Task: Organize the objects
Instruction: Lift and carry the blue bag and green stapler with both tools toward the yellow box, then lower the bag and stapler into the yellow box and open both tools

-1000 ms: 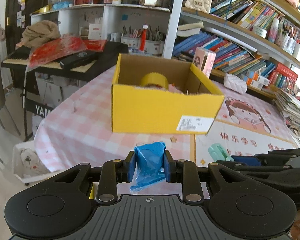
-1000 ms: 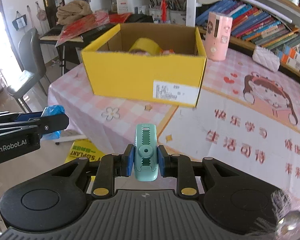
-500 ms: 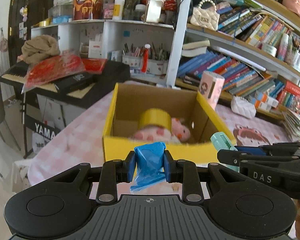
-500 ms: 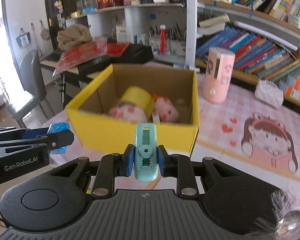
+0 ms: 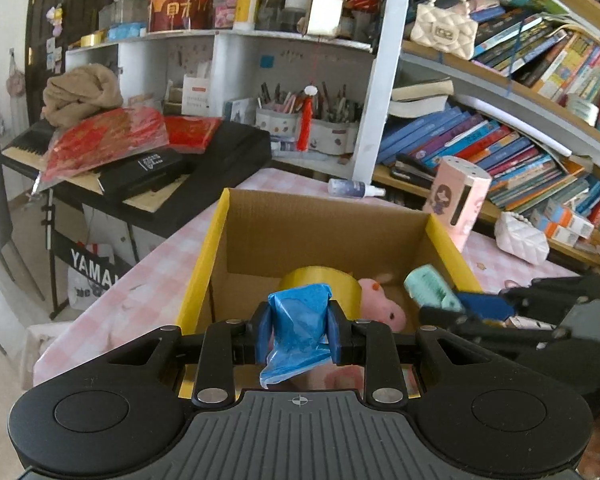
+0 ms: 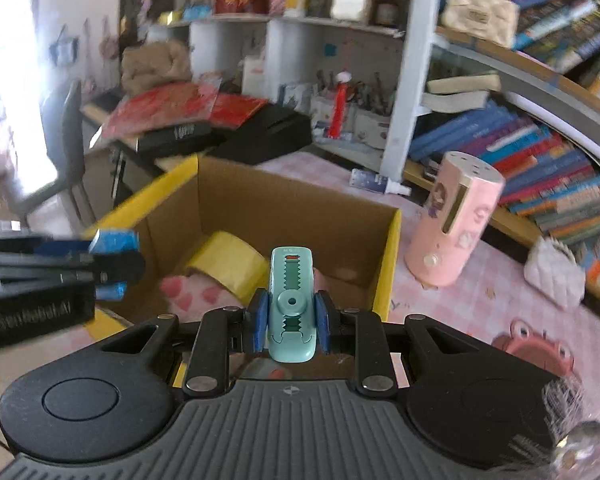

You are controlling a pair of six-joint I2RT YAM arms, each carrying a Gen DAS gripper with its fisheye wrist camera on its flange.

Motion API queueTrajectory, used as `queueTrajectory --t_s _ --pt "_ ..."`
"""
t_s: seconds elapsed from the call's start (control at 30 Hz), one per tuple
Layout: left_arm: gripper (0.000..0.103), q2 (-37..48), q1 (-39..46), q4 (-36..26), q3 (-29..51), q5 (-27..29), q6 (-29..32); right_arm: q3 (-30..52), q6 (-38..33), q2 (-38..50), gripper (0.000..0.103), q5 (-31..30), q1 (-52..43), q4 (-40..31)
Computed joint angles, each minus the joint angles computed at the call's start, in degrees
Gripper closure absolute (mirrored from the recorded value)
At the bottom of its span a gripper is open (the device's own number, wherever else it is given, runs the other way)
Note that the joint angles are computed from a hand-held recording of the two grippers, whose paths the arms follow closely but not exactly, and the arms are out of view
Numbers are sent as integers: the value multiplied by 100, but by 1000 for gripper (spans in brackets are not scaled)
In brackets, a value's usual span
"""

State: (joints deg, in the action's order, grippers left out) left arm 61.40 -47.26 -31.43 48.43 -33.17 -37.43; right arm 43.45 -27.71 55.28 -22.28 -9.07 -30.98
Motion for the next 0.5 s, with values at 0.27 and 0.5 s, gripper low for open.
queueTrajectory --t_s 0.27,0.5 --pt "76 742 371 377 119 434 156 271 -769 1121 80 337 297 217" --pt "76 1094 500 509 159 611 165 467 -1104 1485 80 387 330 159"
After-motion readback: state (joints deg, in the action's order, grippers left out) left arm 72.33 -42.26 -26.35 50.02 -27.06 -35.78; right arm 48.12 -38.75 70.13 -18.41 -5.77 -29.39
